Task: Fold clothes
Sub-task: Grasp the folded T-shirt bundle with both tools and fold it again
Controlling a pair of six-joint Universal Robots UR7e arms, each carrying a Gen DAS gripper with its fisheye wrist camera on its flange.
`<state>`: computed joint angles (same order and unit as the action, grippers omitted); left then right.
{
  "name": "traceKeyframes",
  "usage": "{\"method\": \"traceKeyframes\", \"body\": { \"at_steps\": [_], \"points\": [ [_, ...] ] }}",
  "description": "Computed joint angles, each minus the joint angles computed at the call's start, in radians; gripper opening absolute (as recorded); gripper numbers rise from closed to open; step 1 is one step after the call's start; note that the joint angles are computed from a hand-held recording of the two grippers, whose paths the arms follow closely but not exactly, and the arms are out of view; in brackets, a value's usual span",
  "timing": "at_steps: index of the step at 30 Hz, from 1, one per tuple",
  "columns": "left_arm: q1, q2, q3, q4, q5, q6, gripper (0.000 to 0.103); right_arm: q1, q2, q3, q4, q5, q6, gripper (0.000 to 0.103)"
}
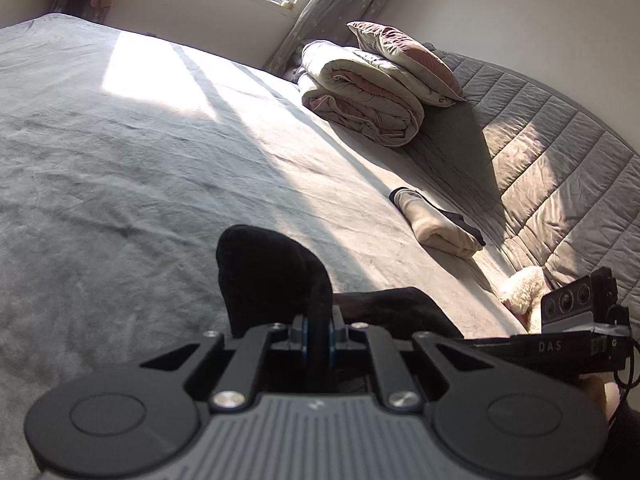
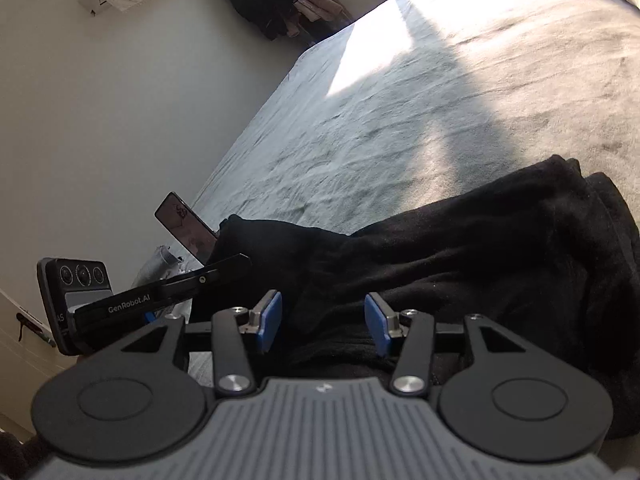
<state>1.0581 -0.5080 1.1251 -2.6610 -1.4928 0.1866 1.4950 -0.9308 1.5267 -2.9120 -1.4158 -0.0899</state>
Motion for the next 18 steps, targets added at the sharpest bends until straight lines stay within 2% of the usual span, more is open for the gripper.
{"method": "traceKeyframes", "body": {
  "at_steps": [6, 9, 12, 15, 18],
  "points": [
    [-0.028, 0.054, -0.048, 0.128, -0.050, 0.082, 0.010, -0.057, -0.015, 0.014, -0.061, 0.121, 0.201, 0.060],
    [-0.034, 0.081, -0.096, 0.248, -0.073, 0.117, 0.016, -0.076, -0.009, 0.011, -0.062, 0.134, 0.288, 0.063],
    [-0.024, 0.066, -0.087, 0.257, -0.126, 0.155, 0.020, -0.076, -0.007, 0.009, -0.045, 0.094, 0.331, 0.063],
    [-0.012, 0.045, -0.073, 0.253, -0.185, 0.193, 0.025, -0.075, -0.014, 0.017, -0.046, 0.094, 0.337, 0.063],
    [0.000, 0.033, -0.066, 0.212, -0.170, 0.159, 0.025, -0.063, -0.018, 0.023, -0.044, 0.073, 0.313, 0.063]
  ]
}}
